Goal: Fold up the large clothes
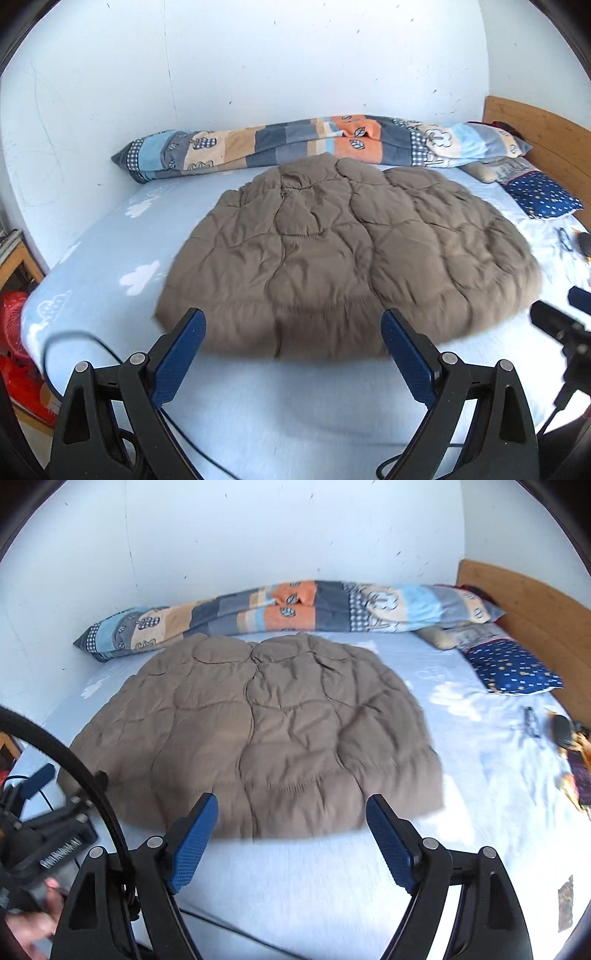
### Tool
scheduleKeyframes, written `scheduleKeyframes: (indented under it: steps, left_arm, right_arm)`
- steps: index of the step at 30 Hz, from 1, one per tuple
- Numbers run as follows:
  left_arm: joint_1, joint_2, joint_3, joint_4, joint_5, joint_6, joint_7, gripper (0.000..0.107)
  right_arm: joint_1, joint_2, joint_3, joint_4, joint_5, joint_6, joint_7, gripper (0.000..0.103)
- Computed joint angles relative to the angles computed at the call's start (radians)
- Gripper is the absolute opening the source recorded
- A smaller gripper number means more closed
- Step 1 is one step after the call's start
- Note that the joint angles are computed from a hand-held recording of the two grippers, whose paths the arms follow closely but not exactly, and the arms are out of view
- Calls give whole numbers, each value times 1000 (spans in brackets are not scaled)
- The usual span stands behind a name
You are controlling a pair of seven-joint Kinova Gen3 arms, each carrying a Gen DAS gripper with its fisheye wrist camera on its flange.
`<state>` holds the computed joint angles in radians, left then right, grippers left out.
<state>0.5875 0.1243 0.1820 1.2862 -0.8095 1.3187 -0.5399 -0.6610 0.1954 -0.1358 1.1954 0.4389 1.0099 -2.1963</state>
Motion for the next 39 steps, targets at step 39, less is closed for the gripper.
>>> scheduleKeyframes:
  steps: [39]
  left_arm:
    - [9,22,-17,-175,77,225,-119,99]
  right_arm:
    - [-83,-49,-63,101,106,8,-53,96]
